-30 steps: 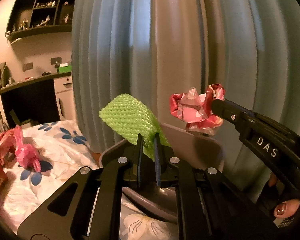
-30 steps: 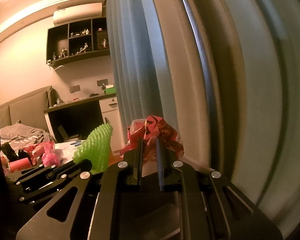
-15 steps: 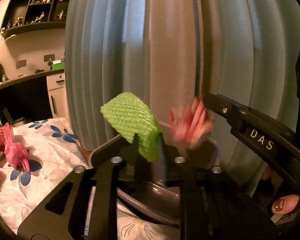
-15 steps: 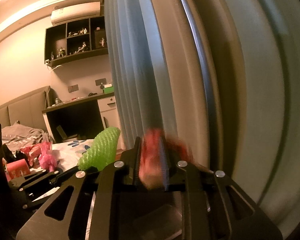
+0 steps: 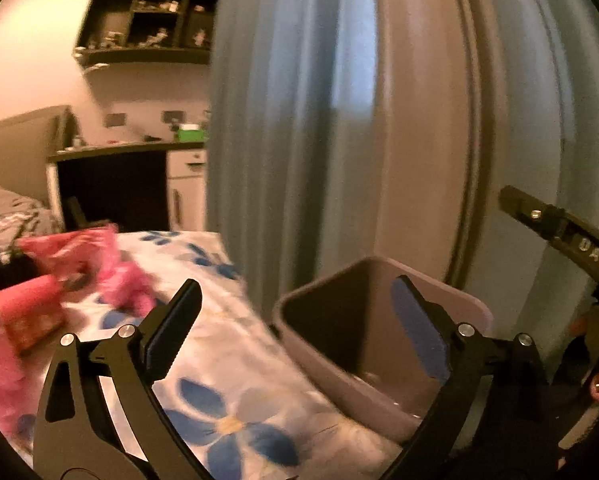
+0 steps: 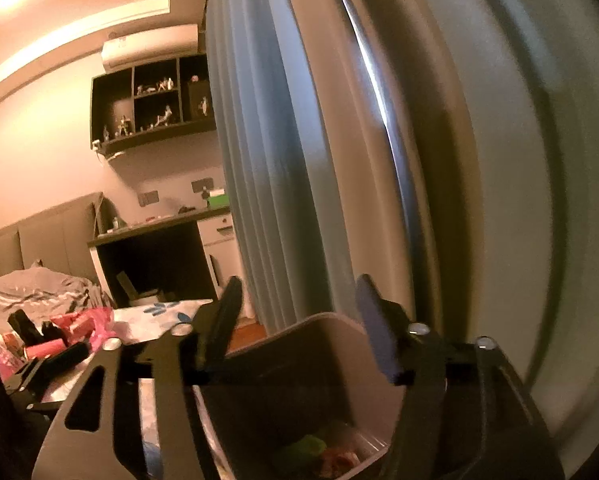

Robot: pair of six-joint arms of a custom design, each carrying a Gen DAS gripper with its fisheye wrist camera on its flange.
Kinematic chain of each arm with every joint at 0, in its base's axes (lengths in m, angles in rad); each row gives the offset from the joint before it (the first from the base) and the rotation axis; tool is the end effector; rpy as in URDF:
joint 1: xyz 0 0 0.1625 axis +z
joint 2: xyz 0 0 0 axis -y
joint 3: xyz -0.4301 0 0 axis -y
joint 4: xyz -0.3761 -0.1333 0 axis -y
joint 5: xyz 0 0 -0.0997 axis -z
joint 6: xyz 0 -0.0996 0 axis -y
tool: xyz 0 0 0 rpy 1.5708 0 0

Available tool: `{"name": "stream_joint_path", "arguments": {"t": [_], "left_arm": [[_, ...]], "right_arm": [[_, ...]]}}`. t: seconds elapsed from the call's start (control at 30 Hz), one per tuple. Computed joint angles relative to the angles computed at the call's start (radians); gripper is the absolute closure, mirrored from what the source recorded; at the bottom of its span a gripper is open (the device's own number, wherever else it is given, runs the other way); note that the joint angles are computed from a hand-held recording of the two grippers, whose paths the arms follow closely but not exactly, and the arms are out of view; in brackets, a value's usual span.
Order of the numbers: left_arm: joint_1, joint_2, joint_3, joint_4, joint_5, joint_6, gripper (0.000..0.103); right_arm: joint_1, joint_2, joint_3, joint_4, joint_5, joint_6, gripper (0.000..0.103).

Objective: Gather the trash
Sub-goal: 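Open the left tool over the bin while the right tool releases the ribbon into it, then move both open tools back over the trash on the bed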

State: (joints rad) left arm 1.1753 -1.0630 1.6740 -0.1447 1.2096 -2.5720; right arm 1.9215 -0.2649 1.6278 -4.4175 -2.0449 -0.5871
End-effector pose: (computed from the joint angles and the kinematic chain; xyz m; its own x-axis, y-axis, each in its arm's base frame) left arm -0.0586 -0.5776 0.1916 -0.7360 0.2819 -0.6155 0.6770 0.3121 -0.6665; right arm 0.2851 -0.5236 -0.0013 -0.8092 0.0559 0.5849 -0.5743 0.1352 -0.8074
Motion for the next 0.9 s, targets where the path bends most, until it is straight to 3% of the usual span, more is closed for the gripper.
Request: {"name": "stream_joint_path", "arguments": {"t": [0.13,0.33,0.73,0.9], "left_arm": [[-0.009,-0.067,0.076,-0.075,-0.079,0.009,0.006],[-0.004,-0.148,0.135,-0.118,-0.173,0.0,0.006],[0.066,-0.368,0.274,-0.242,-0.368,0.04,0.006],[0.099,-0.444,0.29,-0.26,-0.411,0.019,0.006]], "right_arm": [[0.013,0.012,0.006,-0.029,0.01,-0.008,0.024],[0.038,0.028,0.012,-0.014,0.014,-0.001,0.018],[0.104,0.072,-0.011,0.105,0.056,0.036,0.017],[0.135,0.111,-0.056,0.2,0.075,0.056,0.017]]}}
